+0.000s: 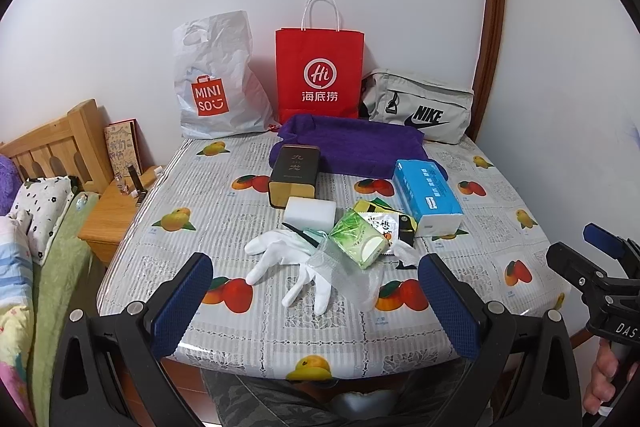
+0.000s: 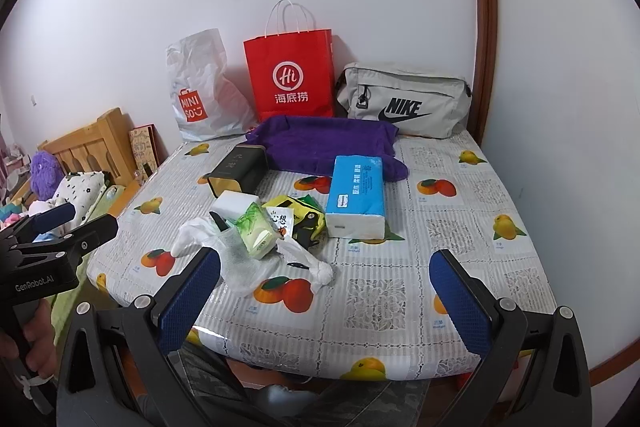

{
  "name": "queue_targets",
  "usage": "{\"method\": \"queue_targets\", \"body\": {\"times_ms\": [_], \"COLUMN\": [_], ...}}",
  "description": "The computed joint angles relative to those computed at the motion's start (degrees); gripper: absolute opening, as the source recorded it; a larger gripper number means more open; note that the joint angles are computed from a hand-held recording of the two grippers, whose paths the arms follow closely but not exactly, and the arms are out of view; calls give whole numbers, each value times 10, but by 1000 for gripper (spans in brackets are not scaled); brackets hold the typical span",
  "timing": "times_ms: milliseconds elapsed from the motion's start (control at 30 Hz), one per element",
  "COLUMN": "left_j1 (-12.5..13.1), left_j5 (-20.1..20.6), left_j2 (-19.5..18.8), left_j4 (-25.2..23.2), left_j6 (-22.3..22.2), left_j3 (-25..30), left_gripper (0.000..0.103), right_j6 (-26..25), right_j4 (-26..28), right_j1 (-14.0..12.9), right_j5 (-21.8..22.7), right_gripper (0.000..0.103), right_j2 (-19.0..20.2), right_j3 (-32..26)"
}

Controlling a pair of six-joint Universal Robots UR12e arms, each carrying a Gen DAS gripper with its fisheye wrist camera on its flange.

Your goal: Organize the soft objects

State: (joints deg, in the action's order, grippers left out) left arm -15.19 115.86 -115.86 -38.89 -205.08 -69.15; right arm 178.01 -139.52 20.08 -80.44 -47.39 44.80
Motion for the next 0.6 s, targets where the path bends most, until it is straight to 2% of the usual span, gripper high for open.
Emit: {"method": "queue_targets", "body": {"times_ms": [600], "left_j1": [0], "left_j5": [-1], "left_j2": [0], "left_j4": [0], "left_j6": [1], "left_j3": [0], "left_gripper": [103], "right_j6": [-1], "right_j4": [-3], "right_j1": [0], "right_j5": [0], "right_gripper": [103], "right_j2": [1], "right_j3": [0]}}
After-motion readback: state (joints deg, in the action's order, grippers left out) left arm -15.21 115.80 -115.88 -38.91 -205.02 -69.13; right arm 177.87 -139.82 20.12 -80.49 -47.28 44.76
